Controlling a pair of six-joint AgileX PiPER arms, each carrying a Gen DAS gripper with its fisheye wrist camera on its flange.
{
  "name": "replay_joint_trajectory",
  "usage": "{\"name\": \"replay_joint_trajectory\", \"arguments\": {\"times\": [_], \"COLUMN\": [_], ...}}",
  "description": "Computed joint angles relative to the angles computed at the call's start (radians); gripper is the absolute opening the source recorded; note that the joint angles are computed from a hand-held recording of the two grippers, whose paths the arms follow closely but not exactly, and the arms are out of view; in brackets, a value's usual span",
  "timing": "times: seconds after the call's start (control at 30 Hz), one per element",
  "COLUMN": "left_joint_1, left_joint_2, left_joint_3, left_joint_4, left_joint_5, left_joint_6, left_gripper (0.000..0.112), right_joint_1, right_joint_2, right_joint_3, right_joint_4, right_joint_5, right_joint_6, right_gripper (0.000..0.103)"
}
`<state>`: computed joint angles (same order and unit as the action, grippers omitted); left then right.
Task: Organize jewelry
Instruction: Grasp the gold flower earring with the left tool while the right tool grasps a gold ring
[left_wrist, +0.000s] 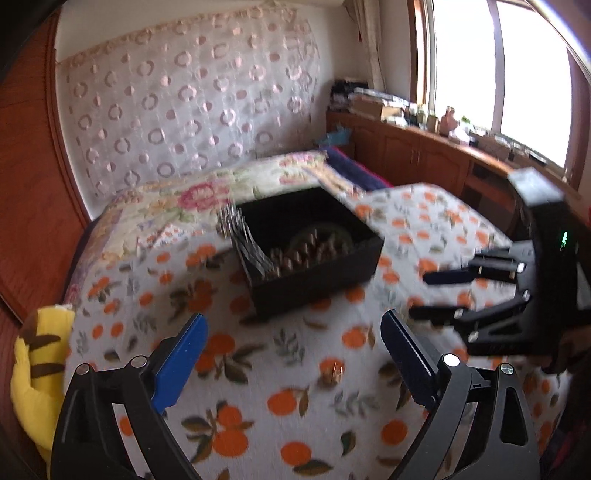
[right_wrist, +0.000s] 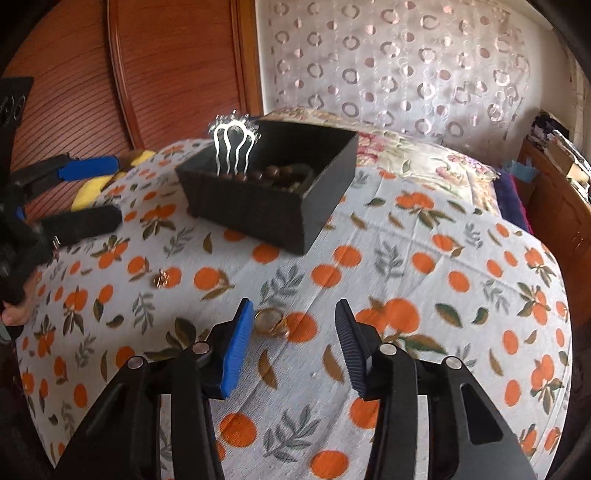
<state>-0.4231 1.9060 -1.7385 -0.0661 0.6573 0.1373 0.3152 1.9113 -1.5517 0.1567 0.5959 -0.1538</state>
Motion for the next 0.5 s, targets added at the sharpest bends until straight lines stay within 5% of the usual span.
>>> {"name": "replay_joint_trajectory", "arguments": {"times": [0.17,0.37,0.5], "left_joint_1": [0.004,0.003,-0.005], "left_joint_2": [0.025,0.049,0.048], "left_joint_3": [0.026,0.03,0.037], "left_joint_4": [-0.005,-0.02,-0.015], "left_joint_5": [0.036,0.065,0.068], "left_joint_6": [0.008,0.02,0.024], "left_gripper": [0.091,0.091,0.091], "right_joint_1": [0.019,0.026,0.037], "right_joint_2": [0.012,0.014,0.013], "right_joint_3": [-0.002,-0.006,-0.004], "right_joint_4": [-0.027,-0.043,-0.063], "right_joint_5": [0.013,0.012,0.01], "right_joint_6": [0.003,0.005,0.011], "right_gripper": [0.048,0.023,0.022]}}
